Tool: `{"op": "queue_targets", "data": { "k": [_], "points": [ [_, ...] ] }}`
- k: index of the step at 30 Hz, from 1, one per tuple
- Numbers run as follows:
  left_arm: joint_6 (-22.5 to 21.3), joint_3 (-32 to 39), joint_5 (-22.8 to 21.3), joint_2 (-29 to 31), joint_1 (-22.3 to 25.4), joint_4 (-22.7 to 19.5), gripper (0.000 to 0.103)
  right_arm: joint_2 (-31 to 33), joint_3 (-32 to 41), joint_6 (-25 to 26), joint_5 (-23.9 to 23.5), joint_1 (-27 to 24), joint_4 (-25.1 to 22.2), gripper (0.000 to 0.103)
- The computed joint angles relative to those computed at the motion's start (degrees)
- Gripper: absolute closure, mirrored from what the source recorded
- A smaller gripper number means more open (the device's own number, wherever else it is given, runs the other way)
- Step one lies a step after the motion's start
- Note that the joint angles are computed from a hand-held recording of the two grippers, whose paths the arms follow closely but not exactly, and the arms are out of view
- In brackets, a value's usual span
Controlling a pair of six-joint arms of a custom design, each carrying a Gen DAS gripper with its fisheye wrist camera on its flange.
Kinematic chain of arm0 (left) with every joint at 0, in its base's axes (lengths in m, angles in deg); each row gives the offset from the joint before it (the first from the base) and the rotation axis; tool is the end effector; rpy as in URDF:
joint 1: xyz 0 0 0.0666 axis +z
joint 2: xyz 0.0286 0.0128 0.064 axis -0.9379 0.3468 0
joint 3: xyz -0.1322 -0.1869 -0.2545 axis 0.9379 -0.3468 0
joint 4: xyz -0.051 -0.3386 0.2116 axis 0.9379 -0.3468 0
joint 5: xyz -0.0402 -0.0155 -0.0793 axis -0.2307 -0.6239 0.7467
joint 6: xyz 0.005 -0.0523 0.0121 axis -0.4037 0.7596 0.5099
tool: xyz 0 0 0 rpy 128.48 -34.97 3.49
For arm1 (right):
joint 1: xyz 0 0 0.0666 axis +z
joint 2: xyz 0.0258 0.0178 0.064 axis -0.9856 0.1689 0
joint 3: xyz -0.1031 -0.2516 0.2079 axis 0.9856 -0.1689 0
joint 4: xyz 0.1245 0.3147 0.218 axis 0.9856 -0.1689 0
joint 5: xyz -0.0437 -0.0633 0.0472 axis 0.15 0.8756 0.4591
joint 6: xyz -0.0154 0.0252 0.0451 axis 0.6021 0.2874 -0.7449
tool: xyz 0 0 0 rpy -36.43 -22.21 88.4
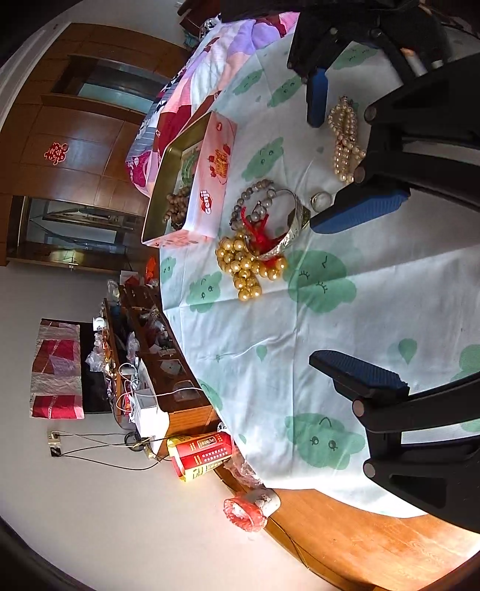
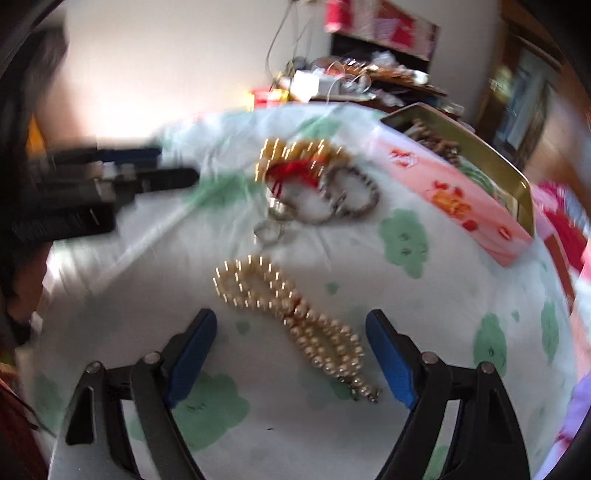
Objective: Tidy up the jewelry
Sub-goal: 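Grasp the pearl necklace with the right tool while the left tool grasps the grey bead bracelet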
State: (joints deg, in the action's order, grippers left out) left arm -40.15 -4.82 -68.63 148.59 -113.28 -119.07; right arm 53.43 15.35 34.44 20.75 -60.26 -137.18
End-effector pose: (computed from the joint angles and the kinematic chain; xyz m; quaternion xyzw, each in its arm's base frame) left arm 0.4019 -0.3594 0.3422 -0.0374 0.9157 -0.0351 0.3987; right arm 0.4519 0.1722 0.3427 -0.3966 0.8699 0.0895 0.2792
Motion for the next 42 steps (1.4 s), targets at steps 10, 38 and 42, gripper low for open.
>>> {"op": "queue_targets", "data": {
  "k": [10, 38, 42],
  "points": [
    [-1.63, 1.59, 0.76, 1.13, -0.51, 0.57, 0.037, 4.38, 5.15, -12.38, -3.39, -5.11, -1.32, 0.089],
    [-19.22, 30.44, 15.83, 23.91, 2.18, -7.78, 0.065, 2.74, 0.17, -37.15, -13.56, -11.99, 10.96, 0.089],
    [-19.26, 31.55, 14.15, 24.62, 1.89, -8.77, 0.075, 2.75, 0.18, -37.2, -13.75, -12.05, 10.88, 0.089]
  ]
}}
